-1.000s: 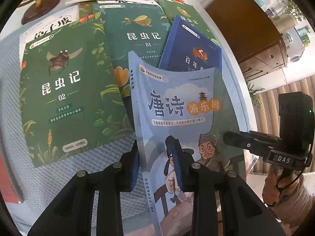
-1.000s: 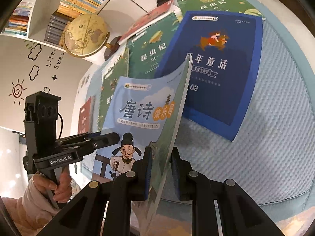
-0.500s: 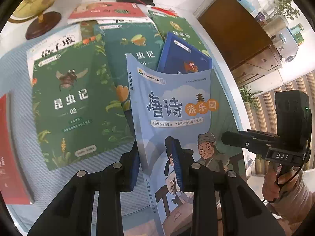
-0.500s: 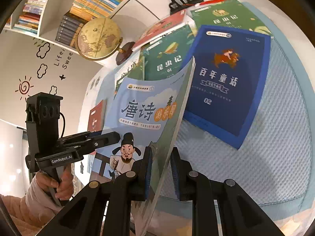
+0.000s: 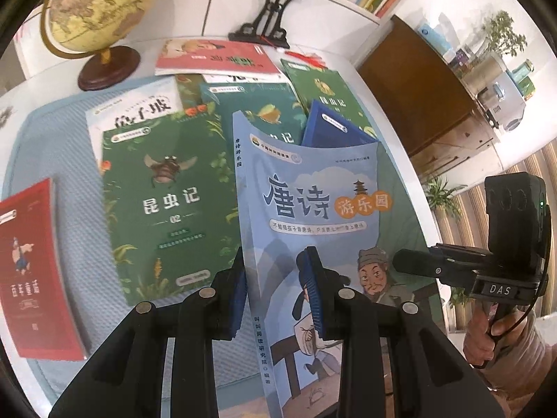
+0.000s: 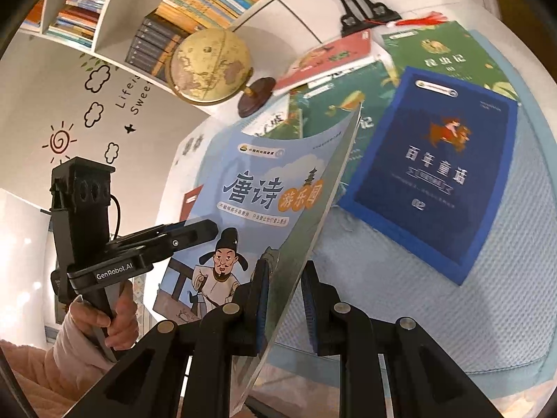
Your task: Organize books
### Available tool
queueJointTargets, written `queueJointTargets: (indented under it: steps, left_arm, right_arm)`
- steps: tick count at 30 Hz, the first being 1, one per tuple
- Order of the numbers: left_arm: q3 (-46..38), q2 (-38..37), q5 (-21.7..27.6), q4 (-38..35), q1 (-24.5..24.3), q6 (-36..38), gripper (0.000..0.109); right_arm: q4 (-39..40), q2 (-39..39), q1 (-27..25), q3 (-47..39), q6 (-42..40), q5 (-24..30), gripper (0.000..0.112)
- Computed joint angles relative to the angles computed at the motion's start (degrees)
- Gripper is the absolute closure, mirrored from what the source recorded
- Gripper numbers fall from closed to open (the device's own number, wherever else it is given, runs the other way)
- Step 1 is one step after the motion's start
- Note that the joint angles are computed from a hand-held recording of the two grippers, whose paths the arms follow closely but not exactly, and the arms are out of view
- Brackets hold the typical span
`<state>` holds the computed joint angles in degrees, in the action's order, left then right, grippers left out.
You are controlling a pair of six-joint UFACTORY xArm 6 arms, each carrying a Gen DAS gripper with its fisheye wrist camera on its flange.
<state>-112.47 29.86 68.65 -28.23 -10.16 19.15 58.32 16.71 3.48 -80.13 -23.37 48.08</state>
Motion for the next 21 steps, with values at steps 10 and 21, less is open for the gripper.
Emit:
queueJointTargets:
  steps: [10,21]
  left_arm:
    - [3.7,-2.9,-2.1,-1.6,2.9,1.0,0.081]
    - [5.5,-4.4,-2.7,-3.9,7.9,2.2,0.081]
  right_arm:
    - [-2.3,2.7,2.8,-5.7,1.9,0.1,0.093]
    - [-7.0,7.8,6.4,-14.5,5.9,1.1,0.093]
